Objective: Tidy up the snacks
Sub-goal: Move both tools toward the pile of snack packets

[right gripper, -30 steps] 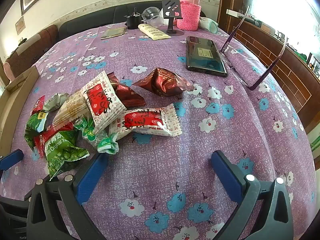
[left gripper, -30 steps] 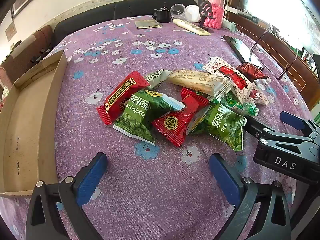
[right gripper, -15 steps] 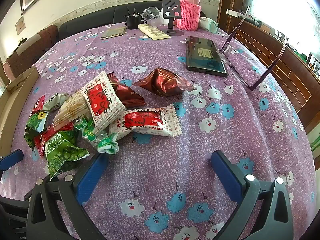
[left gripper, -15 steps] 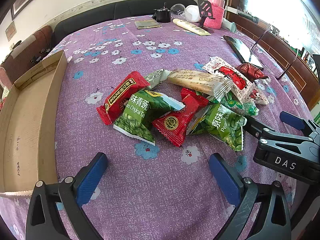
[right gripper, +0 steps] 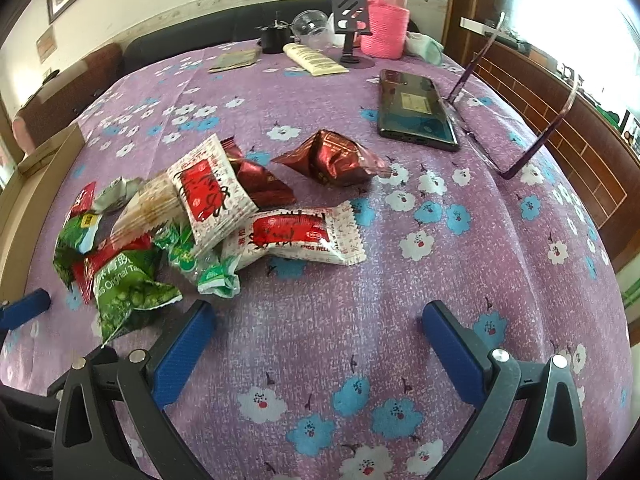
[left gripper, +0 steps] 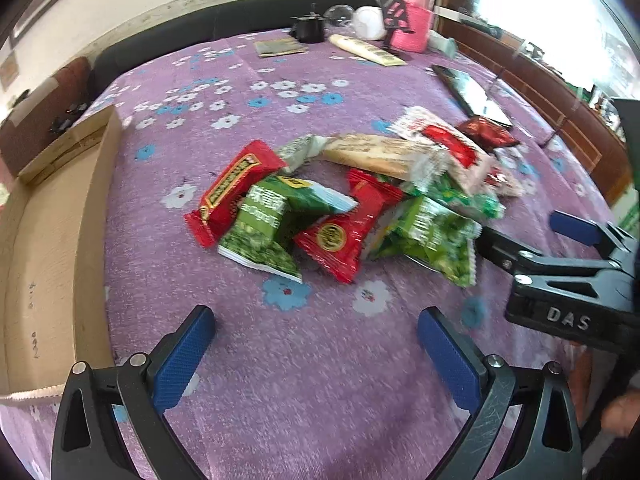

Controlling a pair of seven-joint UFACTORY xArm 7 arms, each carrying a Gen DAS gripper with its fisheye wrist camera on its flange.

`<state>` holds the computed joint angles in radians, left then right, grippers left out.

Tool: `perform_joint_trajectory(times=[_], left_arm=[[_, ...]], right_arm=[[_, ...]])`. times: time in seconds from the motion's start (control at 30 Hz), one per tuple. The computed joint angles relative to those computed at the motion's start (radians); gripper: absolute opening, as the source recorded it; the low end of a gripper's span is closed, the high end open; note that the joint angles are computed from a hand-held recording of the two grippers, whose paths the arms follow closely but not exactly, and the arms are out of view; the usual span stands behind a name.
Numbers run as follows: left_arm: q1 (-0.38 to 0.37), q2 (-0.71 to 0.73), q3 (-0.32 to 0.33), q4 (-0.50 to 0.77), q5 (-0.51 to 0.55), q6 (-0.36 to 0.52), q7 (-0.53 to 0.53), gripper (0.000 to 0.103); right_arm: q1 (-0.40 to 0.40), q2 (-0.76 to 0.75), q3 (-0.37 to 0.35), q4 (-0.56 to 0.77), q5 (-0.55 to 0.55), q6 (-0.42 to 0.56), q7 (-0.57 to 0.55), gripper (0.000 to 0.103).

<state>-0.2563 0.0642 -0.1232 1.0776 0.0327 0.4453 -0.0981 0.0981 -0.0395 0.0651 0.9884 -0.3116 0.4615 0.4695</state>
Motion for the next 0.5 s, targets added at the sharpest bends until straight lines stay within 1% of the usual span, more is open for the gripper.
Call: perform_joint_trajectory(times=[0.03,0.1,0.13,0.2,0.23,0.27,0.37,0.43,0.47,0.5], left_arm=[[0.009,-0.011,-0.008,-0.011,-0.071,-0.010,0.068,0.102],[0.012,-0.041,-0.010,-0.039,-0.142,-0.030,0.128,0.102],[0.014,-0.055,-0.010,-0.049,-0.198,-0.034,0.181,0.102],[0.010,-0.064,-0.010,-0.046,-0.256,-0.022,0.242,0.102],[0.009,-0.071,-0.008,-0.051,-0.256,-0.023,0.247,0.100],[0.008,-0.075,-0.006,-0.056,-0.262,-0.026,0.252,0.096],[0.010,-0.076,0.003,-0.048,-0.308,-0.008,0.287,0.083],[0.016,-0.061,0.008,-0.024,-0.346,0.022,0.306,0.077],[0.020,-0.054,0.010,-0.013,-0.357,0.029,0.314,0.073],[0.024,-0.048,0.012,-0.002,-0.361,0.036,0.312,0.072]], right_arm=[[0.002,0.007,0.000,0.005,0.014,-0.004,-0.022,0.103],[0.005,-0.009,-0.007,-0.017,0.082,-0.031,-0.102,0.103],[0.007,-0.021,-0.015,-0.038,0.152,-0.065,-0.156,0.103],[0.011,-0.038,-0.024,-0.059,0.259,-0.098,-0.229,0.103],[0.011,-0.044,-0.028,-0.067,0.297,-0.108,-0.251,0.103],[0.008,-0.047,-0.028,-0.070,0.311,-0.117,-0.257,0.102],[0.009,-0.072,-0.032,-0.098,0.371,-0.164,-0.296,0.094],[0.020,-0.079,-0.040,-0.104,0.430,-0.176,-0.341,0.084],[0.029,-0.081,-0.047,-0.105,0.471,-0.177,-0.373,0.083],[0.034,-0.084,-0.052,-0.107,0.506,-0.178,-0.398,0.082]])
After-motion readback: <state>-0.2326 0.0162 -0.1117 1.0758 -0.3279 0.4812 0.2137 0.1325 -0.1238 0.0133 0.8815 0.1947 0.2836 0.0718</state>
